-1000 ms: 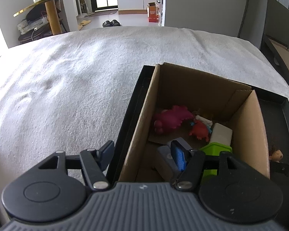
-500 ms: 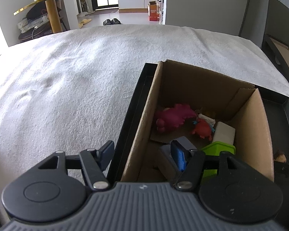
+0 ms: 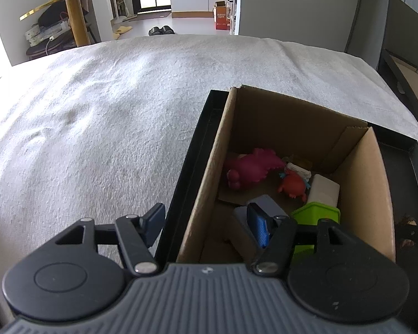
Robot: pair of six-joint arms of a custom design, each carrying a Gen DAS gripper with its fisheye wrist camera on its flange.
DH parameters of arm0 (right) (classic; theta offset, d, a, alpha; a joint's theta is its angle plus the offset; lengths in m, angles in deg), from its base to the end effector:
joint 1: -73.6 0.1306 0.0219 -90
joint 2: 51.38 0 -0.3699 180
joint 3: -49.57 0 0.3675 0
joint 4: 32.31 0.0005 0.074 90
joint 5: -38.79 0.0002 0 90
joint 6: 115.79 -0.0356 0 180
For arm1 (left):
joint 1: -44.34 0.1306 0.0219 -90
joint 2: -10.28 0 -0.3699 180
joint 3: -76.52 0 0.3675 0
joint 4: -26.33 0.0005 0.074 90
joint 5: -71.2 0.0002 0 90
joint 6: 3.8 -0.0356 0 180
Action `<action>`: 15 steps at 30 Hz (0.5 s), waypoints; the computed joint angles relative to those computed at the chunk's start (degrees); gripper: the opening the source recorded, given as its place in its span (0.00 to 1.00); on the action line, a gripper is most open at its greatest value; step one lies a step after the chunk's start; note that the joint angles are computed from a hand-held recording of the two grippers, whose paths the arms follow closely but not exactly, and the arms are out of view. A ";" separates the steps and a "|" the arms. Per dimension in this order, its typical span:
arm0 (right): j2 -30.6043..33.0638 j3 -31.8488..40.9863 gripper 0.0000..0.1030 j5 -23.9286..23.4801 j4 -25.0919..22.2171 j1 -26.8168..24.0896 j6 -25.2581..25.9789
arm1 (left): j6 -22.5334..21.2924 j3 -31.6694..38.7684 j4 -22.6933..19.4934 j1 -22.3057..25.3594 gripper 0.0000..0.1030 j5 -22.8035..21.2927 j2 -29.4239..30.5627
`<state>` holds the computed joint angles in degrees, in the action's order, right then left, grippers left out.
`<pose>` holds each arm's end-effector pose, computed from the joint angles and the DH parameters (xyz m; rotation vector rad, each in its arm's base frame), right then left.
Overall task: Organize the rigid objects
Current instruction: 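Lift the girl figurine with the right tool toward the box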
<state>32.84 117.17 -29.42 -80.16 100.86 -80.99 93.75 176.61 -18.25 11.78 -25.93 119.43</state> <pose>0.3465 0.1631 0.2968 0.7269 2.4591 0.0117 0.4832 -0.3039 0.3340 0.4916 2.4529 -0.1353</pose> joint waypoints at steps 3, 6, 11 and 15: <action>-0.31 0.79 0.41 0.82 -0.68 0.82 0.09 | -0.36 -0.28 0.03 0.04 0.61 0.31 -0.30; -0.64 1.77 0.41 1.67 -1.32 1.47 0.21 | -0.81 -0.82 0.47 0.16 0.61 0.94 -0.81; -1.20 3.47 0.41 0.45 -1.38 1.39 -1.43 | -0.36 -1.40 0.49 0.74 0.61 2.43 -1.42; -0.54 5.80 0.41 1.72 -1.82 2.36 -0.50 | 0.56 -1.72 0.08 1.45 0.61 3.61 -1.60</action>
